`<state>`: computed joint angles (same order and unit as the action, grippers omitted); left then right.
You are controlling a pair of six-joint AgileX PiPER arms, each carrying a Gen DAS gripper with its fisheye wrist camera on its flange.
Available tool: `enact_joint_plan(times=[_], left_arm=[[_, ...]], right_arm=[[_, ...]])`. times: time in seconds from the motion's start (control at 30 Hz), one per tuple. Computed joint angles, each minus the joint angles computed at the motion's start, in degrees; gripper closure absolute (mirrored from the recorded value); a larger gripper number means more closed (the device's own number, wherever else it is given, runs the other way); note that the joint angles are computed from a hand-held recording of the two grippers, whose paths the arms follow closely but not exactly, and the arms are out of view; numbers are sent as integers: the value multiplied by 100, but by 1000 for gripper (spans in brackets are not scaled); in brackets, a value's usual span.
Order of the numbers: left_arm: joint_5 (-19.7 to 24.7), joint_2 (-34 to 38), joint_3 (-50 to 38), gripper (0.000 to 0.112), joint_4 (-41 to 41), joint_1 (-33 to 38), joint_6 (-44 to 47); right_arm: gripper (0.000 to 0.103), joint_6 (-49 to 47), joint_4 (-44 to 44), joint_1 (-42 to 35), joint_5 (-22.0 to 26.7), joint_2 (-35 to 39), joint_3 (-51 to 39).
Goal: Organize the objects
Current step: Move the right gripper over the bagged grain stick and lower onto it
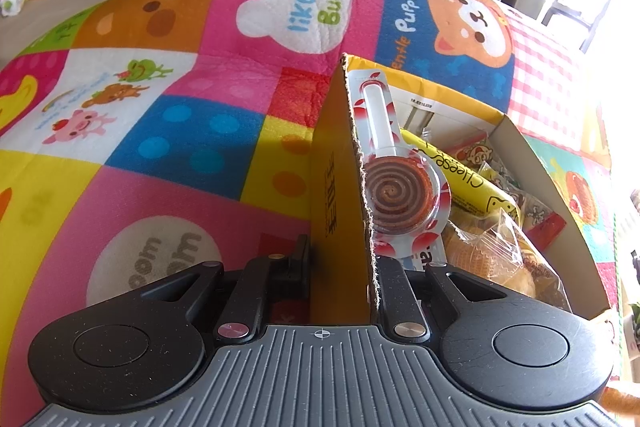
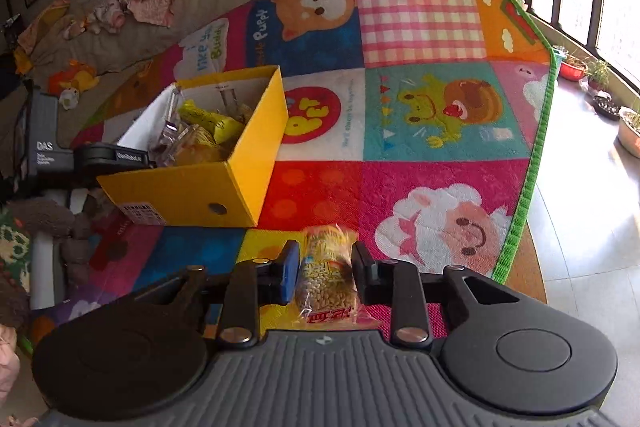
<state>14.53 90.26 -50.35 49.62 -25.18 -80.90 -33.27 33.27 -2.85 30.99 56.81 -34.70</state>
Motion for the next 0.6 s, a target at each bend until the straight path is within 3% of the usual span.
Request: enact_joint_plan(times=[0.13,0.23,0.4,0.6], left_arm=[[-12,0,3,96,-23,8,22],[-18,-4,-1,96,-122,19,124],[-94,-28,56,96,-57,42,97],[-95,-17,46,96,-33,48,84]], right_arm=[[88,-196,351,-84,518,-326,-689],[88,446,-400,447,105,-414,-994],[87,774,-914,552,146,-353,-1055],[62,601,-809,292,129,-109,-310]])
